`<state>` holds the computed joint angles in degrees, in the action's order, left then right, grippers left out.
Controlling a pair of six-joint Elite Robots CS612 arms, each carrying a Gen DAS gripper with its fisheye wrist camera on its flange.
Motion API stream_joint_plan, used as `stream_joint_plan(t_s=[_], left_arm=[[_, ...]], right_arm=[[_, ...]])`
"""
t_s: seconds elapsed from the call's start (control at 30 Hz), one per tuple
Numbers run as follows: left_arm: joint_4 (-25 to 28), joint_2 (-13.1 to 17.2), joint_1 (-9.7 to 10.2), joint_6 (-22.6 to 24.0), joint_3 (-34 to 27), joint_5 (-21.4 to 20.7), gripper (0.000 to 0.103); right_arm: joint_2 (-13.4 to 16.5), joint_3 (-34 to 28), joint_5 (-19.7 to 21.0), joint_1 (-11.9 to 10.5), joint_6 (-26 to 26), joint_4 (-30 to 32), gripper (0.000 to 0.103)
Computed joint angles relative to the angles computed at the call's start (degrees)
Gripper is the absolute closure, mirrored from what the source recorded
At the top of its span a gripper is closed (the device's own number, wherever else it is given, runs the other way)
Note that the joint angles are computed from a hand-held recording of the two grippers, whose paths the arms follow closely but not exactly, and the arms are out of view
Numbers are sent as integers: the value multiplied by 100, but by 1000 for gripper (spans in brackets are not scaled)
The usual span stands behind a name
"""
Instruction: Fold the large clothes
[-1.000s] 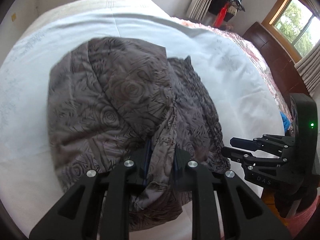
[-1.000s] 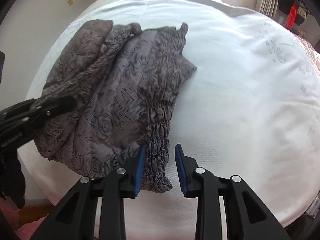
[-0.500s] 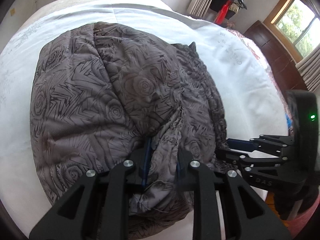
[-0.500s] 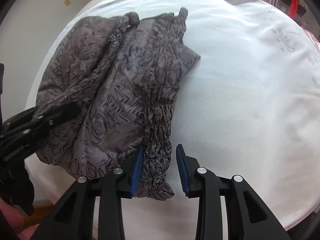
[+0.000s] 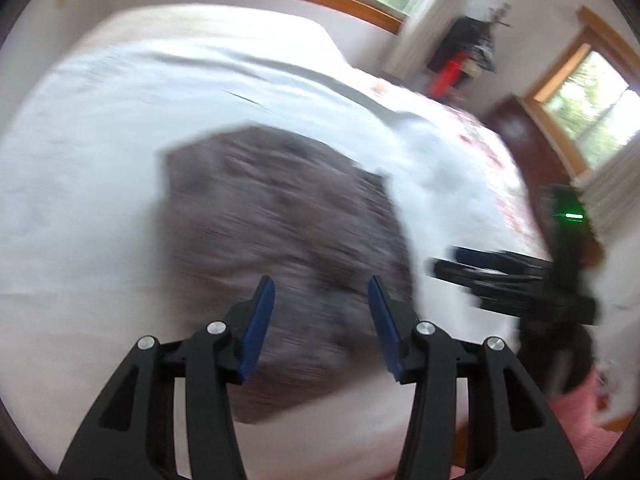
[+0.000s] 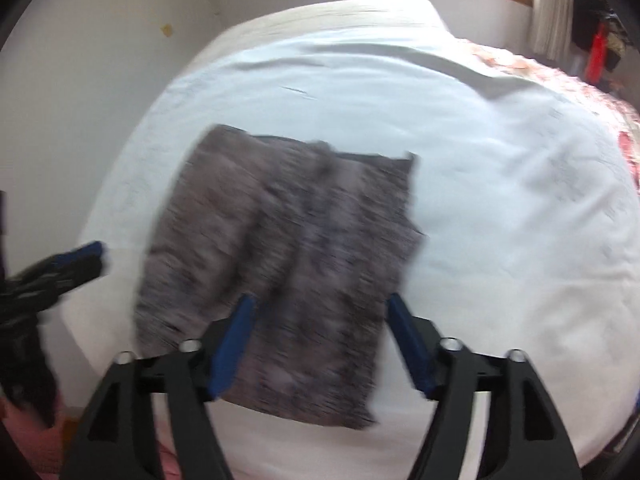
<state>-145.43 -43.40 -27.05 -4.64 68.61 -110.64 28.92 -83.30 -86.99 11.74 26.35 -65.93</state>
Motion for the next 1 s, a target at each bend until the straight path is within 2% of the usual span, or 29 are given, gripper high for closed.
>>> stream_joint_plan(t_s=[0.07, 0.13, 0.23, 0.4, 0.47, 0.5, 0.53, 0.6, 0.7, 0.87, 1.0], left_arm=[[122, 86, -4, -30, -126, 670, 54], [238, 179, -18, -38, -231, 1081, 56], [388, 300, 11, -28, -368, 1174, 56], [323, 386, 25, -30, -383, 1290, 55], [368, 423, 29, -49, -430, 1290, 55], [372, 435, 34, -50, -438, 1281, 55], [388, 444, 45, -61, -451, 1276, 55], [326, 414, 74, -58, -397, 1239, 55], [301, 410, 85, -61, -395, 1201, 55], [112, 336, 74, -69, -319, 1032, 55], [-189, 232, 9, -59, -186, 893, 54]], right_arm=[[-101, 274, 293, -12, -21, -117, 21], [-176, 551, 466, -11, 17, -151, 21], [-260, 906, 700, -31, 226, -199, 21], [-325, 1338, 1117, -67, 429, -375, 23], [-365, 1511, 1217, -61, 432, -441, 39], [-374, 1556, 1247, -50, 447, -493, 54], [-391, 1614, 1272, -36, 452, -580, 65], [-433, 1673, 1103, 14, 359, -735, 80], [-499, 1661, 829, 74, 165, -880, 87], [-420, 1163, 539, 131, 164, -1093, 90], [-313, 709, 261, 135, 202, -1003, 90]])
